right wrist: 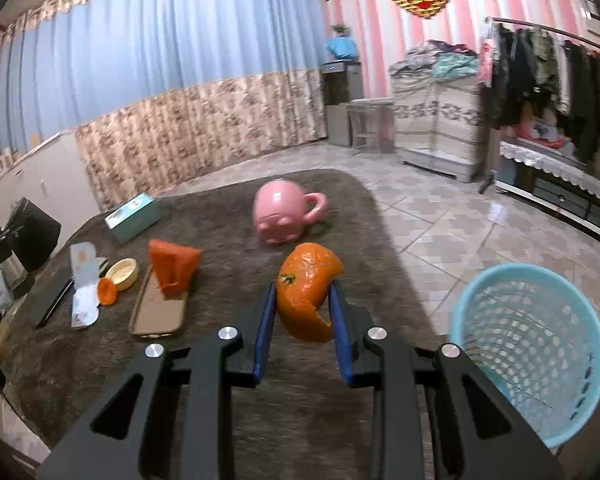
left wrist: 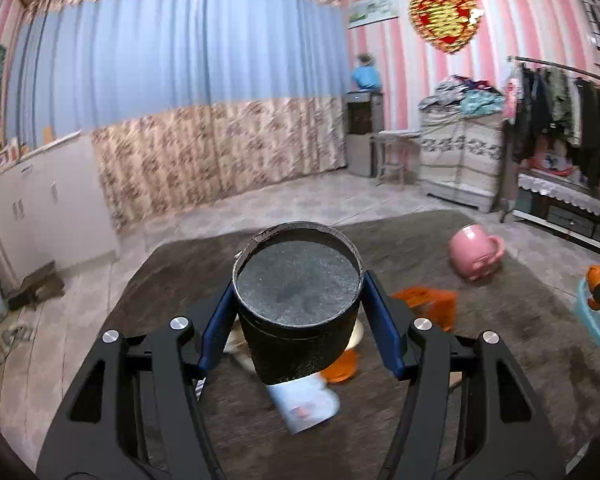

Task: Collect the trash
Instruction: 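Carry the orange and black container over the blue basket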

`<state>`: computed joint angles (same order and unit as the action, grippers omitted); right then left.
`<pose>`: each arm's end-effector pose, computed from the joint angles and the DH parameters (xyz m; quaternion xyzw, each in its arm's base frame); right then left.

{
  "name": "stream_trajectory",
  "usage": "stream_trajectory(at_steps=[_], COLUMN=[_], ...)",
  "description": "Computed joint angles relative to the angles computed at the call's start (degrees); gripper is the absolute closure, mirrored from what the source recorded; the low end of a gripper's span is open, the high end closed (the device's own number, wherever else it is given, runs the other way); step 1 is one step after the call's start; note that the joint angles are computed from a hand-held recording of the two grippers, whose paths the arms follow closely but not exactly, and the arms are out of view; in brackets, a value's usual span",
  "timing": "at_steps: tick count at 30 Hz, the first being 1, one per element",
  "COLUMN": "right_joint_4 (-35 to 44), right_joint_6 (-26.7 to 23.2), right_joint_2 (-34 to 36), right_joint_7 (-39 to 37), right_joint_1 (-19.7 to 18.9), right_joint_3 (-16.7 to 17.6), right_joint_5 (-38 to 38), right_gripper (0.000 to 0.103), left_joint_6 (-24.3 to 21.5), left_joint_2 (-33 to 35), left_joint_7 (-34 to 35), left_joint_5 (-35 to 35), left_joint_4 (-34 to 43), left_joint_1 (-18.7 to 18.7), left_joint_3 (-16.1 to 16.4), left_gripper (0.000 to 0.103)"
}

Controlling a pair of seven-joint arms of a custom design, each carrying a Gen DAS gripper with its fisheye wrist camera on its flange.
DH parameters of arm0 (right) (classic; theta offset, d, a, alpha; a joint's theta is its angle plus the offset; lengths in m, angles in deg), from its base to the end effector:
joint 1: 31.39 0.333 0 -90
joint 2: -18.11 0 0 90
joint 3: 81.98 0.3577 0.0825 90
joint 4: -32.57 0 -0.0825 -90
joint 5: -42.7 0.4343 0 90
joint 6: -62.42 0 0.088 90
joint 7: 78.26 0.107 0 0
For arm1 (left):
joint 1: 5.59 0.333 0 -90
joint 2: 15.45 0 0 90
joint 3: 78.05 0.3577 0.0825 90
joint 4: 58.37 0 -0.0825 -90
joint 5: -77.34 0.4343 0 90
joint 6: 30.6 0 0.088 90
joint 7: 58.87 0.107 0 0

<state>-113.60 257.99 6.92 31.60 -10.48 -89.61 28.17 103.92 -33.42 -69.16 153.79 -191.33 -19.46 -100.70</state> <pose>0.4914 0.1429 0.4727 -0.6576 0.5620 -0.2565 0.4311 0.4223 -0.3110 0.5172 -0.6465 0.5190 -0.3086 0.4662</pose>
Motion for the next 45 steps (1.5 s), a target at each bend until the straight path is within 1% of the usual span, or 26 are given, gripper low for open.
stream_trajectory(at_steps=[2, 3, 6, 9, 10, 12, 15, 17, 19, 22, 24, 25, 26, 27, 29, 30, 33, 35, 38, 40, 42, 43, 45], right_joint_4=[-0.7, -1.1, -1.9, -2.8, -3.0, -3.7, -4.7, -5.2, -5.9, -6.5, -6.7, -6.8, -7.0, -7.4, -7.5, -7.5, -7.0, -6.8, -5.9, -5.7, -5.1, -4.9, -4.8], right_joint_6=[0.4, 0.6, 0.7, 0.7, 0.7, 0.8, 0.9, 1.2, 1.5, 1.8, 1.9, 2.0, 2.7, 3.6, 4.2, 4.6, 5.1, 5.2, 5.0, 5.1, 4.9, 4.8, 4.6], right_joint_2=[-0.6, -0.9, -1.6, -2.4, -2.6, -3.2, -3.7, -3.9, -4.2, -3.9, -3.6, -3.4, -2.9, -2.5, -1.8, -1.3, -0.4, 0.2, 1.0, 1.3, 1.5, 1.6, 1.8], right_joint_7=[-1.0, -1.3, -2.7, -5.1, -5.6, -7.2, -9.0, -9.7, -10.7, -11.0, -13.0, -13.5, -12.9, -12.6, -14.6, -15.2, -19.8, -20.3, -22.4, -23.7, -26.7, -27.5, -26.8], right_joint_1=[-2.5, -3.3, -6.3, -10.2, -10.7, -13.2, -16.5, -17.6, -19.8, -20.3, -23.6, -24.3, -23.4, -23.3, -25.7, -25.7, -27.0, -26.1, -26.3, -26.1, -26.9, -26.8, -25.6], right_joint_3=[1.6, 1.8, 3.5, 6.1, 6.2, 7.8, 9.2, 9.0, 10.0, 8.7, 11.6, 12.0, 10.5, 10.1, 12.9, 13.0, 14.9, 13.7, 13.9, 13.8, 15.2, 15.0, 13.3], right_joint_5=[1.9, 2.6, 5.3, 8.9, 9.6, 12.2, 15.6, 17.2, 19.5, 20.6, 23.6, 24.6, 24.5, 25.2, 29.4, 30.4, 35.1, 36.2, 40.0, 41.8, 45.6, 46.5, 46.0], right_gripper=[0.075, 0.075, 0.075, 0.075, 0.075, 0.075, 0.075, 0.075, 0.075, 0.075, 0.075, 0.075, 0.075, 0.075, 0.075, 0.075, 0.075, 0.075, 0.076, 0.076, 0.076, 0.076, 0.076], left_joint_6=[1.7, 3.0, 4.1, 5.1, 5.9, 7.0, 7.8, 8.3, 9.5, 11.0, 12.8, 13.8, 14.6, 15.1, 15.8, 16.3, 17.5, 17.9, 17.9, 18.1, 18.3, 18.4, 18.9], left_joint_2=[2.0, 3.4, 8.0, 13.3, 15.0, 17.9, 22.5, 26.1, 29.4, 35.0, 38.3, 39.9, 41.5, 42.8, 46.4, 48.0, 53.0, 55.6, 59.4, 60.9, 62.2, 63.0, 64.0], left_joint_7=[-0.6, -1.1, -2.1, -2.1, -2.1, -2.0, -1.2, -0.2, 1.4, 5.4, 8.5, 9.5, 10.2, 11.3, 14.3, 15.6, 20.9, 23.8, 29.9, 32.0, 33.9, 35.1, 36.6], left_joint_5=[1.1, 1.9, 4.9, 6.9, 7.4, 8.2, 9.9, 11.1, 11.5, 10.7, 8.2, 7.4, 7.0, 6.2, 4.3, 3.4, -0.2, -2.2, -7.2, -9.0, -10.8, -12.0, -13.9], left_joint_4=[2.1, 3.5, 7.8, 12.6, 14.2, 16.9, 21.5, 25.3, 28.8, 34.8, 38.5, 40.2, 41.9, 43.6, 47.6, 49.3, 55.1, 57.9, 62.5, 64.4, 66.0, 67.1, 68.4], left_joint_1=[-0.1, -0.3, -1.4, -3.7, -4.5, -6.3, -9.4, -11.6, -13.5, -16.2, -17.5, -18.2, -19.0, -19.6, -21.2, -21.8, -23.6, -24.8, -25.6, -26.6, -27.4, -27.7, -28.3], left_joint_3=[-0.1, 0.0, -0.3, 0.5, 1.0, 1.9, 2.9, 3.7, 4.5, 5.8, 6.4, 6.7, 7.1, 7.5, 8.1, 8.4, 8.9, 9.5, 9.3, 10.1, 10.9, 11.1, 11.9], left_gripper=[0.043, 0.043, 0.043, 0.043, 0.043, 0.043, 0.043, 0.043, 0.043, 0.043, 0.043, 0.043, 0.043, 0.043, 0.043, 0.043, 0.043, 0.043, 0.043, 0.043, 0.043, 0.043, 0.043])
